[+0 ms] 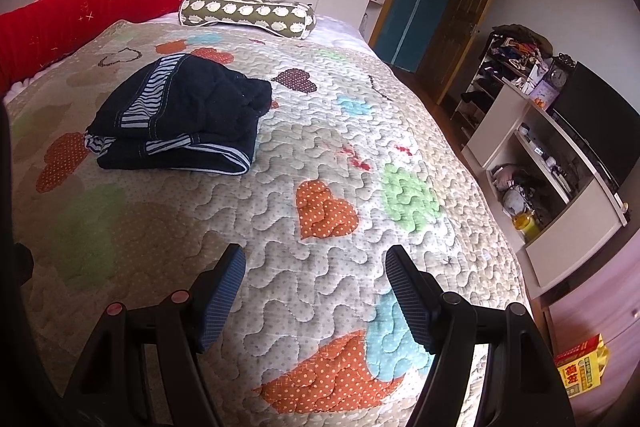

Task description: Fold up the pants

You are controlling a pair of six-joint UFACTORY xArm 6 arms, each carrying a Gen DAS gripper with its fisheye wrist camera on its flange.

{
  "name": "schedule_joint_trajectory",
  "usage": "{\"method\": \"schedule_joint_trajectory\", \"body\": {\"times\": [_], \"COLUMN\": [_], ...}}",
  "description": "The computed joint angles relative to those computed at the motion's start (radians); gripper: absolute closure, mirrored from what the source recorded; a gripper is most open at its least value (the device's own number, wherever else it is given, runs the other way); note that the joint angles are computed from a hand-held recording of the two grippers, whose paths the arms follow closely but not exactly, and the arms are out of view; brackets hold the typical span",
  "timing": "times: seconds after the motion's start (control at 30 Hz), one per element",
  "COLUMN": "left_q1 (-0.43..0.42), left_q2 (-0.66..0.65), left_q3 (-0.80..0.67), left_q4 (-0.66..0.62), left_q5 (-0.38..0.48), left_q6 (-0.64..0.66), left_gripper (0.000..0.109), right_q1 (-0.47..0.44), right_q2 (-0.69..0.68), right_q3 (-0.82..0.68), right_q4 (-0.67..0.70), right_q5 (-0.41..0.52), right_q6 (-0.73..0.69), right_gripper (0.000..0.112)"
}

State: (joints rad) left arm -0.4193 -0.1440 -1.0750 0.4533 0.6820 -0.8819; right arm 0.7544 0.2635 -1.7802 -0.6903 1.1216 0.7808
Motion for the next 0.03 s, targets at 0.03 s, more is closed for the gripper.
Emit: {"method": "schedule_joint_trajectory", "body": {"times": [0.03], "left_q1": [0.001], "left_q2": [0.006], "left_q3": [-0.005], "left_q4": [0.0], "left_q5": [0.001], "left_q6": [0.0], "left_gripper": [0.006], "right_q1": [-0.008], "right_q2": [0.003], "right_q3": [-0.002], "right_q4": [0.006], "right_q5": [-0.007], "right_q6": [-0.009], "right_gripper": [0.036]}}
